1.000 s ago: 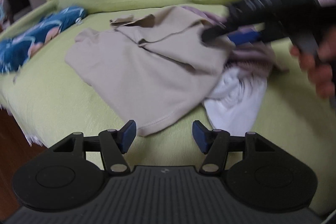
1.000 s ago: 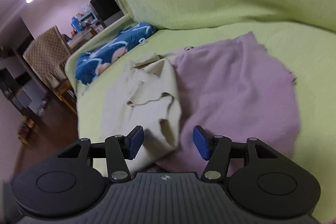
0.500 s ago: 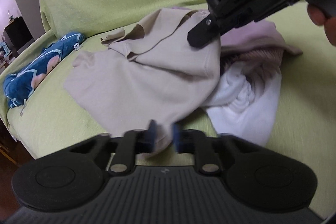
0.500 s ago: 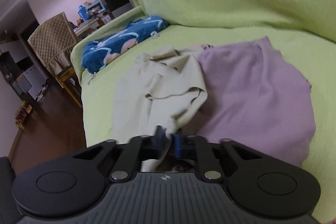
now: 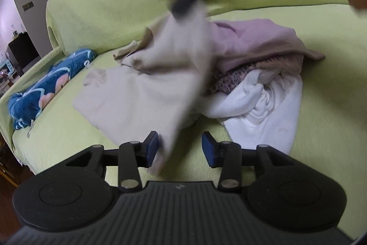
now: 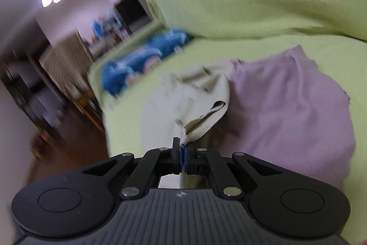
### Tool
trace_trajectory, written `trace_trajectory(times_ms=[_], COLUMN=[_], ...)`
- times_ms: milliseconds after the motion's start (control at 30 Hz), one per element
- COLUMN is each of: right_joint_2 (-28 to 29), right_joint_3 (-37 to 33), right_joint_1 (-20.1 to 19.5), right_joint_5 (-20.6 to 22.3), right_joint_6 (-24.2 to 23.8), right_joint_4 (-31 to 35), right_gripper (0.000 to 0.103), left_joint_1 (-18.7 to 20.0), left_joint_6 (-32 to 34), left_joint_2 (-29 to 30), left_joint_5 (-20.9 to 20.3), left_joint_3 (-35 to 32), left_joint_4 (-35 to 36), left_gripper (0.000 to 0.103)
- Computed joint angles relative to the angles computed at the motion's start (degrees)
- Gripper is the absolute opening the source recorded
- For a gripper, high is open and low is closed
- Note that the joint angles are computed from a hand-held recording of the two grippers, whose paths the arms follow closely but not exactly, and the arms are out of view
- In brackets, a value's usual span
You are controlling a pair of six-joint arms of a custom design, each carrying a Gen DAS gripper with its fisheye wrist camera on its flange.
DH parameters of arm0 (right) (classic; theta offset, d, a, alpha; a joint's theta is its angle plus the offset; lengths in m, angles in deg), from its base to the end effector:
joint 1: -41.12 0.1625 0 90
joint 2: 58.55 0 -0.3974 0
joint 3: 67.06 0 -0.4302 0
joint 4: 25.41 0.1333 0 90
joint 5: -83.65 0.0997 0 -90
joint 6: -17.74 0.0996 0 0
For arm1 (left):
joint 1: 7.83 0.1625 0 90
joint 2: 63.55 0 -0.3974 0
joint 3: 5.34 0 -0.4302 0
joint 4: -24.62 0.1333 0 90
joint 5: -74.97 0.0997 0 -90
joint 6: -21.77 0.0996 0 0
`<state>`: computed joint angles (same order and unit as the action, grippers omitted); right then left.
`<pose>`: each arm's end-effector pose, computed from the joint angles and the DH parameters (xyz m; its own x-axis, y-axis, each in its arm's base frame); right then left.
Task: Fold clothes
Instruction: 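Grasp the beige top's edge with the left gripper while the right gripper grasps another edge, then lift the beige top off the pile with both grippers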
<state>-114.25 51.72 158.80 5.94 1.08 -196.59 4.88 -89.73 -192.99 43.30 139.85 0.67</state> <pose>0.3894 -0.4097 0.0457 -0.6729 -0.7323 -0.1048 -0.6623 0.6595 -0.3556 -0.0730 -0.2400 0.2465 -0.3883 -0.2848 -0.8764 0.6061 0.6375 -0.4757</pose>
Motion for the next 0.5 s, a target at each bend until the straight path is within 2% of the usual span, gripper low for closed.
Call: trace_trajectory(times_ms=[67,100,133,200,267,300,333,367,467,500], right_joint_2=[-1.06,-1.52,-1.89,-2.49,-2.99,-3.17,-3.41,-3.75,-5.47,-6.18], right_joint_3=[-0.55,-0.83,-1.06,-1.66,-2.33,-2.73,-3.09,-3.37,-3.74,-3.84], right_joint_1=[0.49,0.91,1.4,2.23,2.86,3.18,3.51,3.8,4.31,4.49], right_joint_5=[3.14,4.23,4.77,5.84,6.54,6.6,6.44,6.33,7.12,7.35], right_joint_6=[1.32,1.6,1.76,2.08,2.82,3.12,3.5,4.05,5.39,6.05], right_joint_4=[0.06,-0.13,-0.56,-1.11,-1.22,-1.36,-1.43,-1.59,-2.18,-2.57], right_gripper=[0.002,0.002,0.002,0.002,0.002,0.002,0.002,0.002,0.002,0.002], left_joint_1=[-0.13,-0.08,-1.75,-0.63,0.07,-0.56,-1.56,-3.67,-8.76,-10.46], left_joint_6=[-1.31,-4.03,-7.03,-11.65,-14.74,-16.18,-17.82,-20.47,-28.3,-28.7], left_joint_2=[0.48,2.5,3.99,4.09,2.0,0.0,-1.96,-3.13,1.07,2.84], left_joint_5=[0.3,0.58,-1.13,-0.52,0.09,0.06,-0.16,-1.18,-5.26,-6.25], left_joint_3=[-0.17,-1.08,-0.75,-2.14,-3.5,-4.25,-5.03,-6.02,-10.67,-12.65], left_joint_4=[0.98,1.63,1.42,3.47,5.01,5.83,6.83,8.86,17.7,19.91], left_gripper=[0.04,0.04,0.04,0.04,0.032,0.011,0.001,0.0,0.0,0.0])
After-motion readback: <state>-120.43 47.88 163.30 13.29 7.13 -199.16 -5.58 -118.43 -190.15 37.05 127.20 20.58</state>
